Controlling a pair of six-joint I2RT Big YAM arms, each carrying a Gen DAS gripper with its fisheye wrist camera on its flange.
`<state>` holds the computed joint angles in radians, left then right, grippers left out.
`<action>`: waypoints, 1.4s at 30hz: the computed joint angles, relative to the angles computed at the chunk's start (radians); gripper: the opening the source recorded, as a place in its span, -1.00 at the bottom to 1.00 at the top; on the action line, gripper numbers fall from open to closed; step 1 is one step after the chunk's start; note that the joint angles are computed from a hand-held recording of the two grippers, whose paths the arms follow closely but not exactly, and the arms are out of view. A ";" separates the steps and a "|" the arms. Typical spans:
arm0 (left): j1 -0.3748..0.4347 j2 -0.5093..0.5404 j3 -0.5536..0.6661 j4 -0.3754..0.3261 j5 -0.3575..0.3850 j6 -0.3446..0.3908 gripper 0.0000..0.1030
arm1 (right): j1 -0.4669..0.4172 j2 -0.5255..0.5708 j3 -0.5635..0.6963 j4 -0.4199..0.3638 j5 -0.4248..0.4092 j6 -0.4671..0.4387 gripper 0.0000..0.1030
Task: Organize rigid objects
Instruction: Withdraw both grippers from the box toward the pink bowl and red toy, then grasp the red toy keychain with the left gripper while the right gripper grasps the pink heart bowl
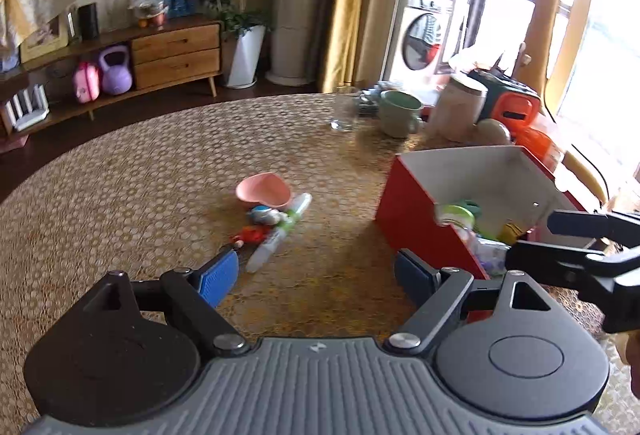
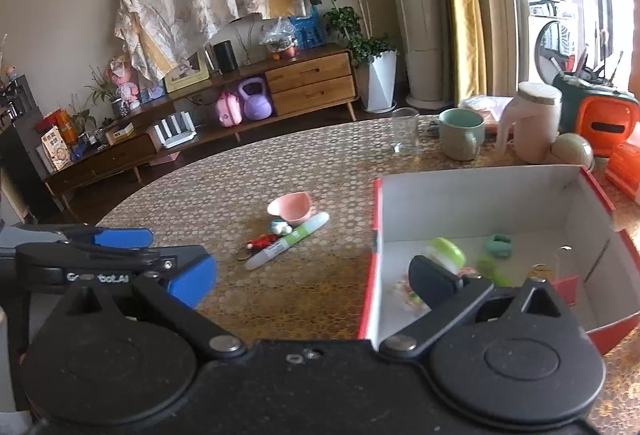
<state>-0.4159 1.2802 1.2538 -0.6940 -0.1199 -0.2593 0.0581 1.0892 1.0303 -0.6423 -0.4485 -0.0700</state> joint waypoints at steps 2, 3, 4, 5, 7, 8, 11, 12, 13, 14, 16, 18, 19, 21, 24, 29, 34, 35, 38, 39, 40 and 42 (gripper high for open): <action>0.018 -0.002 -0.020 0.017 -0.004 0.001 0.66 | 0.025 0.006 0.005 0.003 0.014 0.001 0.99; 0.028 -0.001 -0.029 0.027 -0.003 0.003 0.66 | 0.037 0.015 0.012 0.003 0.025 0.000 0.99; 0.037 0.000 -0.038 0.036 0.001 0.002 0.66 | 0.050 0.025 0.019 0.003 0.037 -0.004 0.99; 0.049 0.002 -0.047 0.047 0.011 -0.004 0.66 | 0.061 0.032 0.023 0.004 0.046 -0.008 0.99; 0.065 0.001 -0.066 0.070 0.026 -0.011 0.66 | 0.084 0.054 0.036 -0.003 0.065 -0.010 0.99; 0.074 0.002 -0.073 0.079 0.030 -0.012 0.66 | 0.094 0.066 0.042 -0.005 0.071 -0.007 0.99; 0.100 0.005 -0.101 0.123 0.031 -0.010 0.66 | 0.124 0.105 0.061 0.001 0.090 0.004 0.99; 0.105 0.007 -0.108 0.134 0.028 -0.006 0.66 | 0.137 0.122 0.071 0.004 0.101 0.008 0.99; 0.109 0.014 -0.109 0.141 0.022 0.001 0.66 | 0.147 0.134 0.077 0.010 0.111 0.013 0.99; 0.112 0.023 -0.111 0.150 0.014 0.010 0.66 | 0.159 0.150 0.087 0.016 0.123 0.017 0.99; 0.119 0.040 -0.116 0.172 0.000 0.021 0.66 | 0.174 0.181 0.107 0.022 0.141 0.024 0.99; 0.127 0.057 -0.125 0.203 0.001 0.022 0.66 | 0.189 0.220 0.136 0.018 0.153 0.031 0.97; 0.133 0.065 -0.128 0.212 0.007 0.021 0.66 | 0.189 0.237 0.147 0.019 0.155 0.027 0.96; 0.141 0.083 -0.132 0.233 0.021 0.016 0.66 | 0.201 0.268 0.171 0.016 0.164 0.023 0.95; 0.148 0.116 -0.126 0.254 0.025 0.025 0.66 | 0.213 0.326 0.218 0.000 0.176 0.025 0.94; 0.166 0.170 -0.102 0.293 0.040 0.020 0.66 | 0.231 0.411 0.285 -0.021 0.200 0.035 0.85; 0.185 0.246 -0.049 0.297 0.064 0.029 0.66 | 0.248 0.493 0.360 -0.025 0.243 0.043 0.82; 0.188 0.262 -0.036 0.296 0.066 0.029 0.66 | 0.249 0.514 0.384 -0.033 0.244 0.040 0.82; 0.195 0.302 -0.005 0.302 0.086 0.032 0.66 | 0.256 0.574 0.445 -0.064 0.261 0.030 0.83; 0.195 0.314 0.004 0.304 0.094 0.034 0.66 | 0.260 0.588 0.458 -0.068 0.270 0.029 0.83; 0.195 0.323 0.010 0.306 0.100 0.037 0.66 | 0.262 0.604 0.472 -0.074 0.271 0.027 0.82; 0.197 0.342 0.024 0.302 0.116 0.044 0.66 | 0.266 0.628 0.491 -0.082 0.270 0.022 0.82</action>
